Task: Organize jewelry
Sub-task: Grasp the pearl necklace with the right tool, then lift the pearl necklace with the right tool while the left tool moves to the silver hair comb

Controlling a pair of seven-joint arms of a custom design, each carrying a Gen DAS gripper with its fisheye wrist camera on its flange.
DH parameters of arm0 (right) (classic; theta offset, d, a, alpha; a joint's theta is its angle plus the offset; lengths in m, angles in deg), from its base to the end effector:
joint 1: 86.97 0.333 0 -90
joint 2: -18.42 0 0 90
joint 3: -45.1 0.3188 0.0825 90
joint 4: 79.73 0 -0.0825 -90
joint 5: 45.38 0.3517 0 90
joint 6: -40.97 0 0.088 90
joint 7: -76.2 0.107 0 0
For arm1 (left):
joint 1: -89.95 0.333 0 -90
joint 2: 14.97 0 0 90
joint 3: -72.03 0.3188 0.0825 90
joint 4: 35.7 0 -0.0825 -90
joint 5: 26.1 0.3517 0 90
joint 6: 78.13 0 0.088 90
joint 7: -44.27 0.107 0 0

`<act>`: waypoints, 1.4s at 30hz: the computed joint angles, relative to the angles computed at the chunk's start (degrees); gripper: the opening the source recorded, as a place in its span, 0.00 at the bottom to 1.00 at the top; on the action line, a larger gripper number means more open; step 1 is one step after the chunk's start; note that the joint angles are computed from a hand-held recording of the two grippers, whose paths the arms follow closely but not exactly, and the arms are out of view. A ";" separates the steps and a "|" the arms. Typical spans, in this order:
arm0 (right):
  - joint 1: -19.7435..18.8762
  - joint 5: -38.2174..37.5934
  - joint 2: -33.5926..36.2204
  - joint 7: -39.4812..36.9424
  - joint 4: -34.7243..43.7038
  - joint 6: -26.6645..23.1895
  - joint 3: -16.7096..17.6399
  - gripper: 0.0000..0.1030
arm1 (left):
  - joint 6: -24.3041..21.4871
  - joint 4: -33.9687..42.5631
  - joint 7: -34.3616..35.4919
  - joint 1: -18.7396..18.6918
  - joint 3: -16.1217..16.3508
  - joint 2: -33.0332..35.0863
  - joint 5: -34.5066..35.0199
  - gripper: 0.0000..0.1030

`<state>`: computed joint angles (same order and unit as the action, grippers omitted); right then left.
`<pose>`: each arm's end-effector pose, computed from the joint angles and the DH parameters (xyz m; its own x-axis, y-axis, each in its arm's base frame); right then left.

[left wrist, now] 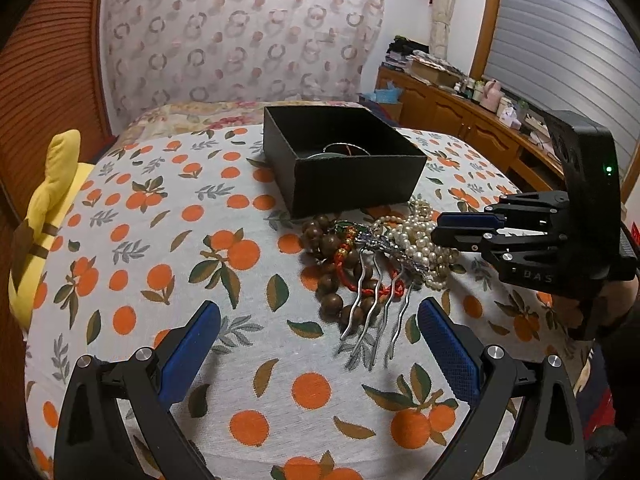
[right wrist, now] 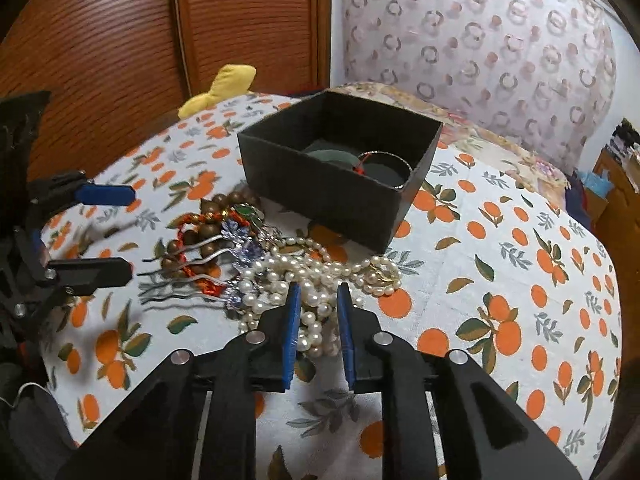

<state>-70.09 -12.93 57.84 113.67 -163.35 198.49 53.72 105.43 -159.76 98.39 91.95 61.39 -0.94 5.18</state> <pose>0.6840 0.2714 0.3625 0.7429 -0.6694 -0.0047 -0.5030 -0.5535 -0.6638 0.5683 -0.1299 0.3987 -0.1097 -0.9861 0.1247 -0.7132 -0.0093 -0.7009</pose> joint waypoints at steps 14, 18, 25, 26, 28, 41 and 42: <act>1.49 -4.18 -0.67 1.34 -1.89 5.64 -0.69 0.08 | 0.77 -0.28 -2.28 -2.00 2.79 -0.14 1.50 0.93; -3.09 2.99 -3.88 -5.39 -5.55 10.46 5.16 0.08 | 0.34 -0.07 -2.47 -1.76 2.48 -0.07 2.06 0.93; -8.55 15.76 -8.36 -17.66 -7.41 15.19 11.88 0.08 | -0.36 0.67 -0.36 0.37 -1.01 0.48 0.53 0.93; -9.26 17.66 -8.92 -19.29 -7.43 15.50 12.59 0.08 | -0.56 0.85 0.13 0.84 -1.71 0.62 0.08 0.93; -10.39 21.57 -9.99 -22.60 -7.55 16.11 13.71 0.08 | -0.95 1.23 1.68 2.39 -3.79 0.98 -1.24 0.93; -7.85 30.84 -12.68 -28.31 -7.97 15.19 8.06 0.08 | -4.27 2.89 13.08 11.57 -16.25 3.95 -11.71 0.51; -7.68 30.89 -12.58 -28.27 -8.04 15.18 7.83 0.08 | -4.51 3.04 13.33 10.88 -15.62 4.03 -11.95 0.50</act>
